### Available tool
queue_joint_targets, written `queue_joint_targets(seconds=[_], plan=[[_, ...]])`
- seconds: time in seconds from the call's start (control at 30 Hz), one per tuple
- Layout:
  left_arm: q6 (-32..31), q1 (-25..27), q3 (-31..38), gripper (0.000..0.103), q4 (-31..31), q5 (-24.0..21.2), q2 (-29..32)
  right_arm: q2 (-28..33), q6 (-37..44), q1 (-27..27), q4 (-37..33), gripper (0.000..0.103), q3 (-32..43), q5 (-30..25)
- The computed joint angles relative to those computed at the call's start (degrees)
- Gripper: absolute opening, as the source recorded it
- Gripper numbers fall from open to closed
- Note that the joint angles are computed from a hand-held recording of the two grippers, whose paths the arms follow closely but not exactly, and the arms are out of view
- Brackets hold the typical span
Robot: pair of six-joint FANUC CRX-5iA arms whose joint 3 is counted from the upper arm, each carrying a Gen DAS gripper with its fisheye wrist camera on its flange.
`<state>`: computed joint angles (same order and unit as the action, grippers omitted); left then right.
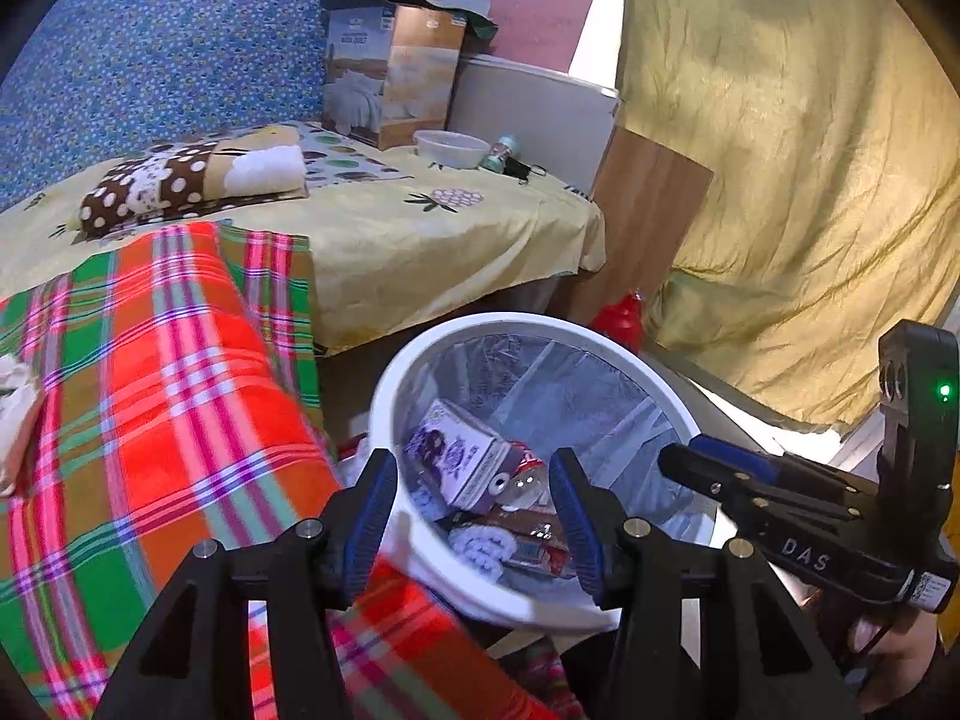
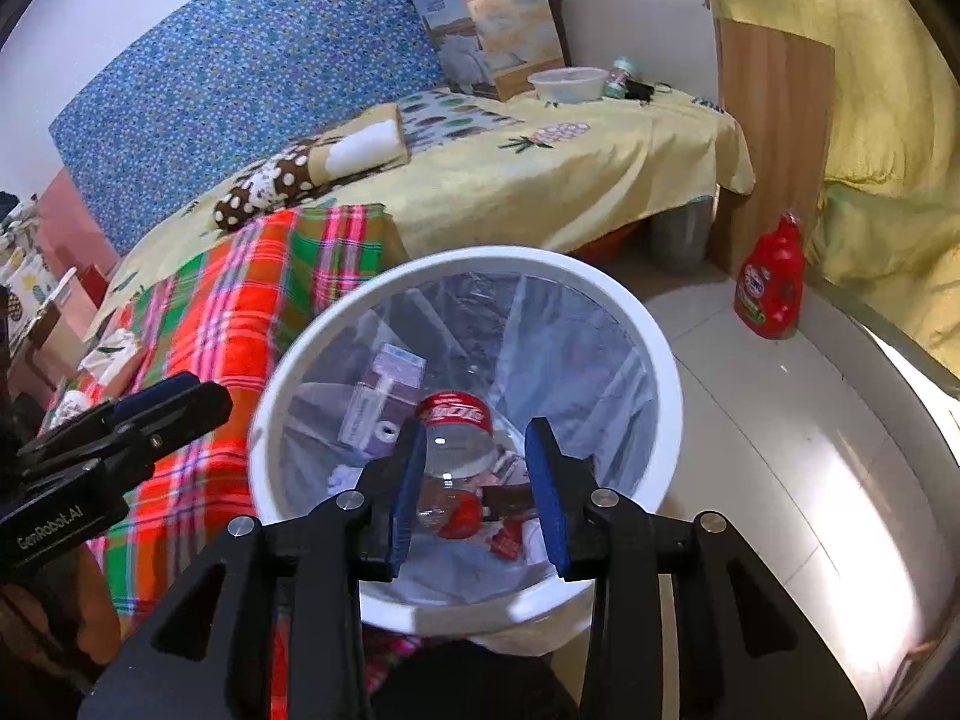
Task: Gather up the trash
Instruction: 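Move both tools back over the paper cup and white tissue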
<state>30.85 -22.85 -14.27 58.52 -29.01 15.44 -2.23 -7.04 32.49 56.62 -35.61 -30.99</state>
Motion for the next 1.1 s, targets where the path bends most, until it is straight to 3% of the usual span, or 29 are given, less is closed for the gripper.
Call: queue_joint_targets(seconds=[0.13, 0.7, 1.1], plan=[[-0.9, 1.4, -3.0, 0.053, 1.5, 0.9, -2.5, 0.3, -0.2, 0.9, 1.7, 0.043, 0.4, 0.9], [0.5, 8.1, -12.3, 0.053, 1.8, 4.3, -11.4, 2.6, 2.2, 4.3, 5.1, 0.043, 2.8, 6.3], [5.0, 15.7, -16.6, 0.053, -1.9, 6.2, -15.8, 7.6, 11.9, 7.8, -1.1, 0.043, 9.0, 9.7]])
